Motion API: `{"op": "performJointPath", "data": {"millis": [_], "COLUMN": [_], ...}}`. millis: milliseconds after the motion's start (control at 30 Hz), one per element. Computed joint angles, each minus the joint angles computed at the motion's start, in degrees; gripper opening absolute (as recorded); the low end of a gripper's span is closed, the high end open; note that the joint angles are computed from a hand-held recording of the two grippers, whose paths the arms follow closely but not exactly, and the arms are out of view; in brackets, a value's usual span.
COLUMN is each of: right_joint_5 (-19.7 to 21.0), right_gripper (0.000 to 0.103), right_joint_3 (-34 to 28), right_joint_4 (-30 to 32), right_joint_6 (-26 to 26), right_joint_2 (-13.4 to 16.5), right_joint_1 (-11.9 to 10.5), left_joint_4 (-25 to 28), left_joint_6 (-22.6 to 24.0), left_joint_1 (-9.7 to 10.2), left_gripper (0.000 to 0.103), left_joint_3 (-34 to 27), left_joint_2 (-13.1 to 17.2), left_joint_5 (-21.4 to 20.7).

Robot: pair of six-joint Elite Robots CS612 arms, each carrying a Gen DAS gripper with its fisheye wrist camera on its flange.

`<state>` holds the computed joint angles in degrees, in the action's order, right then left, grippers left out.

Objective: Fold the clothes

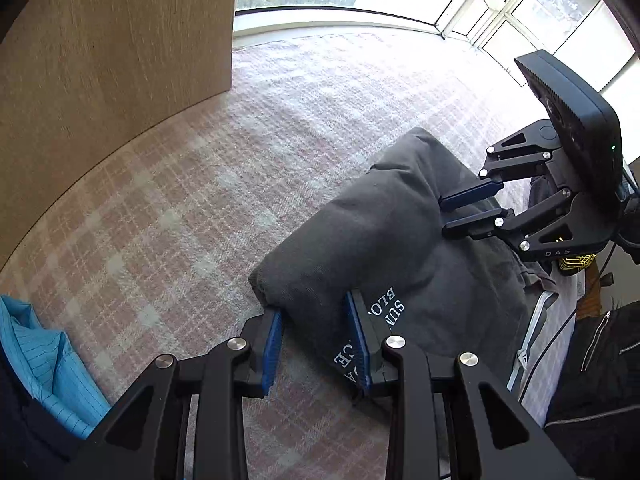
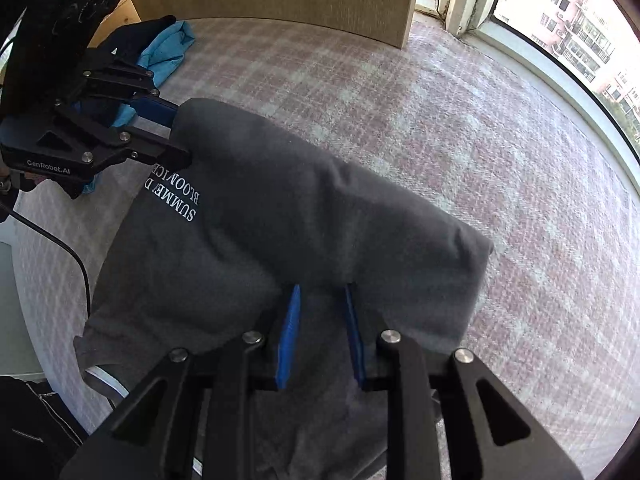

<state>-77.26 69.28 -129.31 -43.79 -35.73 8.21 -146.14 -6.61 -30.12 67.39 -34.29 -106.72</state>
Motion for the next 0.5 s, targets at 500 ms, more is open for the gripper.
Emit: {"op": "performJointPath", "data": {"millis": [500], "right_joint_5": [8.6], "right_gripper": [0.023], "right_joint_3": [-5.3], "right_joint_4": [3.6], "right_joint_6": [7.2], "right_joint_2": [1.1], "right_joint_1": [-2.3], "left_joint_4": [-5.1], "left_joint_6": [-0.4], "left_joint_1": [-1.36], "left_gripper": [0.046], "left_joint_3": [2.3], "left_joint_2": [-2.0], "left_joint_5": [6.0]}}
